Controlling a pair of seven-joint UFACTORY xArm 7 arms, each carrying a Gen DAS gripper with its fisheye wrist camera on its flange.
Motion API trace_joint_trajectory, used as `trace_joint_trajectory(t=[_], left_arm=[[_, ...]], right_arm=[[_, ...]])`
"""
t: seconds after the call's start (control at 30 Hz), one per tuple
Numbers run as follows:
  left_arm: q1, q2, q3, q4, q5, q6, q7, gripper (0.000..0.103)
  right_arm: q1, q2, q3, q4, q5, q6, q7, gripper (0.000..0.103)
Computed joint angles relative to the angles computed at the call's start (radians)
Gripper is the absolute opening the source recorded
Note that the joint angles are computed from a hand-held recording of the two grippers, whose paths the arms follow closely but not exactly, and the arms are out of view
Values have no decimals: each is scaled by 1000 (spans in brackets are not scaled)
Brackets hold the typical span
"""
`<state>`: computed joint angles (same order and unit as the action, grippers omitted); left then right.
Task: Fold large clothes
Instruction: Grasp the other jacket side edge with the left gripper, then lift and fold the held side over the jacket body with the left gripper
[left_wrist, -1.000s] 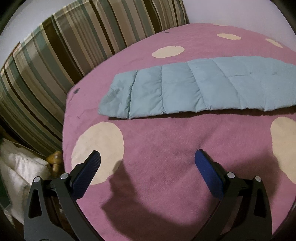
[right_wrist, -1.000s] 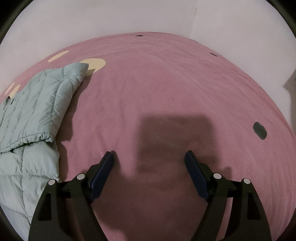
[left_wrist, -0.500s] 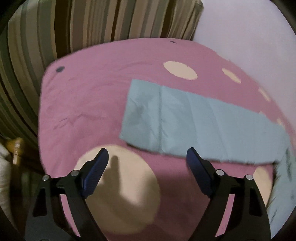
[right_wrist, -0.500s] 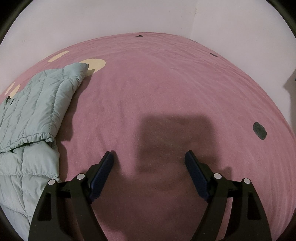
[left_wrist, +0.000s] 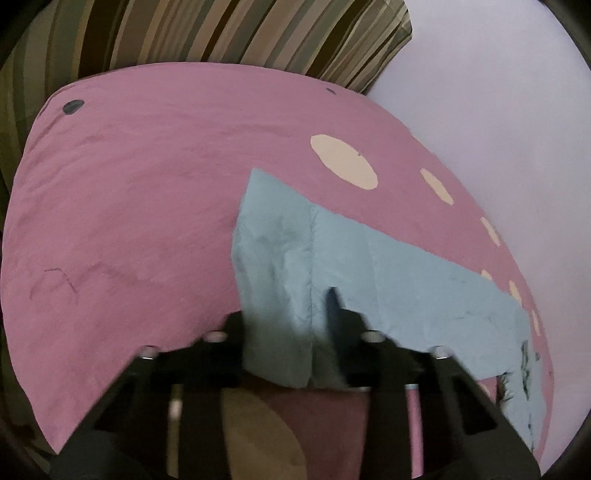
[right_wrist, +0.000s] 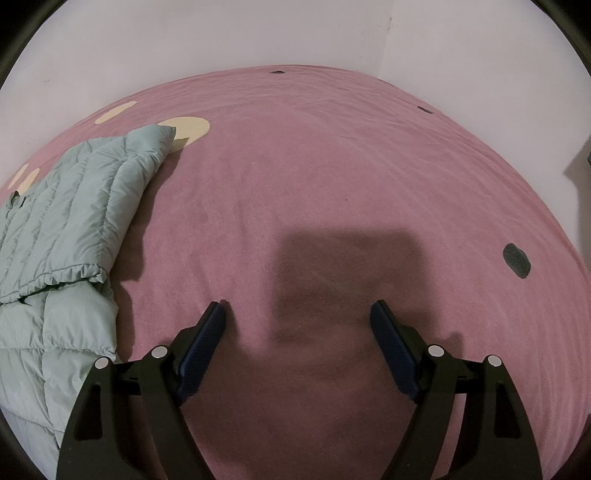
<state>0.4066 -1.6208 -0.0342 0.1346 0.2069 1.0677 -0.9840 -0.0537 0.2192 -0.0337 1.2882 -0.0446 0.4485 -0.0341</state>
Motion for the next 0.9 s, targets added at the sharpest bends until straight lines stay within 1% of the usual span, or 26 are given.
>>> trace_joint_trajectory(t=[0.07,0.13,0.23,0.3,0.37,0.4,0.47,0.53,0.57,0.7,0.77,0.8,0.9], left_arm=[[3,48,-8,16,11,-18,5,8],[-7,104,-44,49,16,-38,-7,7],[-48,210,-90,117,22,-110,-20,7],[-77,318,-135,184,27,-163,-30,6],[-97,409,-176,243,38,-195,-45,6],[-107,494,-212,299,45,-222,-56,6],[-124,596,-249,364,64,-253,-81,6],[-140,740,-295,463,90,-296,-105,6],[-145,792,-312,499,108,-310,-119,6],[-154,1041,-416,703,216,-342,-165,6],[-157,1164,-468,811,278,-349,-190,6],[-162,1208,-481,846,301,-350,-201,6],[-179,1383,-546,990,400,-332,-241,6]], right_arm=[[-1,1,0,2,0,0,-1,80],[-2,2,1,3,3,0,-3,80],[-1,1,0,1,1,-2,-1,80],[-2,1,1,0,2,-2,-2,80],[-2,1,2,0,5,-2,-3,80],[-4,1,3,1,10,-1,-7,80],[-8,2,5,2,20,0,-14,80],[-11,2,6,4,28,1,-20,80],[-10,0,5,2,27,1,-17,80],[-8,0,3,1,25,-1,-15,80],[-10,1,5,2,30,0,-18,80],[-10,0,5,1,31,0,-18,80],[-8,-4,3,-5,29,-3,-13,80]])
